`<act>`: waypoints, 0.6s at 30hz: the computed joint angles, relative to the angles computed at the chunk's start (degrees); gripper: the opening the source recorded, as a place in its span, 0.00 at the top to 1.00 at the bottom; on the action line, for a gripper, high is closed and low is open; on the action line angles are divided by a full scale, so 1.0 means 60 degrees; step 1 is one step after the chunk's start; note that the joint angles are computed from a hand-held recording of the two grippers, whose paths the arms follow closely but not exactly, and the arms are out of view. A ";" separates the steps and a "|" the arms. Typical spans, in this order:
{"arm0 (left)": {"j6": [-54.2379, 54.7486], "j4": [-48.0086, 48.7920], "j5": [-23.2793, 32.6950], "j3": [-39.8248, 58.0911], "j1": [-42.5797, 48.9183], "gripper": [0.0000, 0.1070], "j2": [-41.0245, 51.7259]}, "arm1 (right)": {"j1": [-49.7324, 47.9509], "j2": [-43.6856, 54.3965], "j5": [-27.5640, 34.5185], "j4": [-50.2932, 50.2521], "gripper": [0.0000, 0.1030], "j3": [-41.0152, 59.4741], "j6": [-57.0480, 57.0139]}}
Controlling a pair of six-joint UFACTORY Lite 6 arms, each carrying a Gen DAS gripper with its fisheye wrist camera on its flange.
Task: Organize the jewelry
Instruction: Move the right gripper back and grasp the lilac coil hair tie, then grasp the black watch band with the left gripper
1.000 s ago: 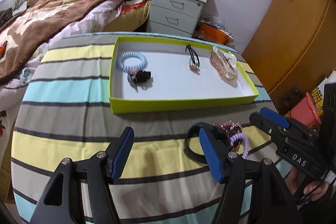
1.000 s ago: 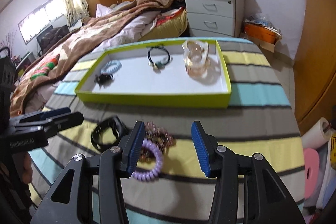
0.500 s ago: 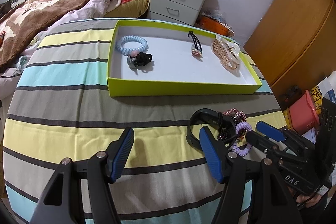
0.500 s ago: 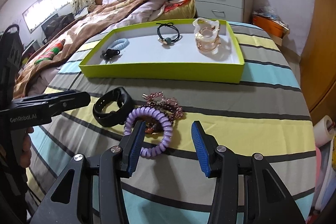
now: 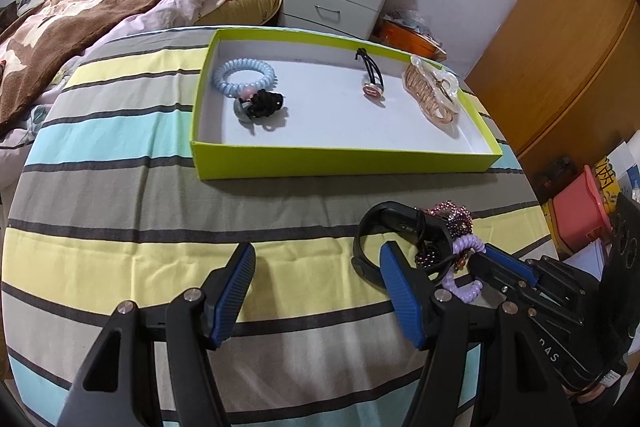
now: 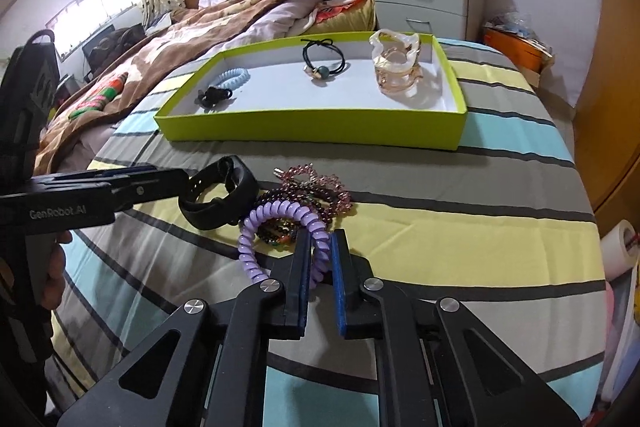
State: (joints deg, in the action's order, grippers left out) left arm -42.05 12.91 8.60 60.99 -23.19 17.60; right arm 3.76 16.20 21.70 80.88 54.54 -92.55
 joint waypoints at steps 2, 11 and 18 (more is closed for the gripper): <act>-0.0205 0.0249 0.0127 0.0171 -0.0081 0.38 0.0127 | -0.0140 -0.0068 0.0066 0.0167 0.90 -0.0057 -0.0109; -0.1491 0.1895 0.1082 0.1230 -0.0507 0.38 0.0937 | -0.0918 -0.0418 0.0561 0.0544 0.90 -0.0353 -0.0399; -0.2594 0.3438 0.2114 0.2255 -0.0967 0.38 0.1760 | -0.1064 -0.0574 0.0689 0.0772 0.90 -0.0498 -0.0580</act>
